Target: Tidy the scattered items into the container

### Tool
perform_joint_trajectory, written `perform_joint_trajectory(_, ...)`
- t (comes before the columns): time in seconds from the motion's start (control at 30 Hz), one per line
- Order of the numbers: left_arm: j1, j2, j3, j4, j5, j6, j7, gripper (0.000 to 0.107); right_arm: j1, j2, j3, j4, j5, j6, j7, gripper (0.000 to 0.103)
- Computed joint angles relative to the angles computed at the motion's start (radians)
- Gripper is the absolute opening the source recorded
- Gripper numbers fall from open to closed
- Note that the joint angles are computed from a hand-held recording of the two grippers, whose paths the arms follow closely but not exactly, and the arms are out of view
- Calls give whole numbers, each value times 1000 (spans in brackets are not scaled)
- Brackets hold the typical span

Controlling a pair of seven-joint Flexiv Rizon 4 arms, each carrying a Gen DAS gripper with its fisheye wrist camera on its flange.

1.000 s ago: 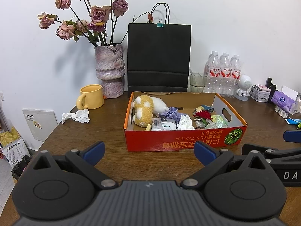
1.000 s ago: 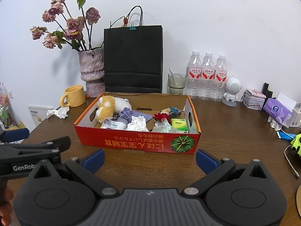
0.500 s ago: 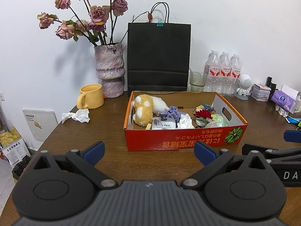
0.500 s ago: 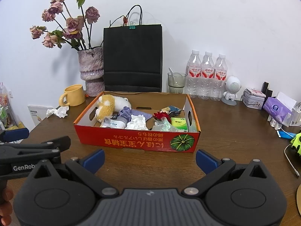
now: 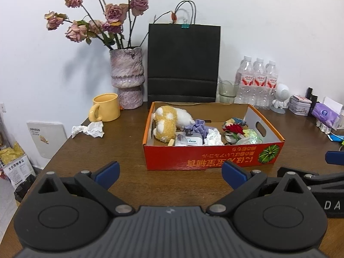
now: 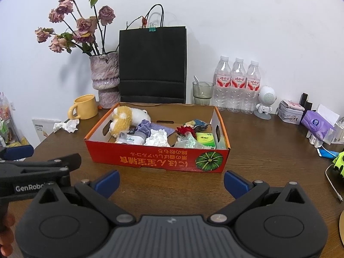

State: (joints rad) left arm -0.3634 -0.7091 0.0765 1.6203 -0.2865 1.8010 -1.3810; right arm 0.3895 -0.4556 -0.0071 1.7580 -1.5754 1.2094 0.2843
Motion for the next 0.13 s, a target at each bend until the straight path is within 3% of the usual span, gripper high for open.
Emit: perform_joint_trajectory(0.13,13,-4,-16,5,11,39,4,103,-1,-2,1,1,1,2,-1,103)
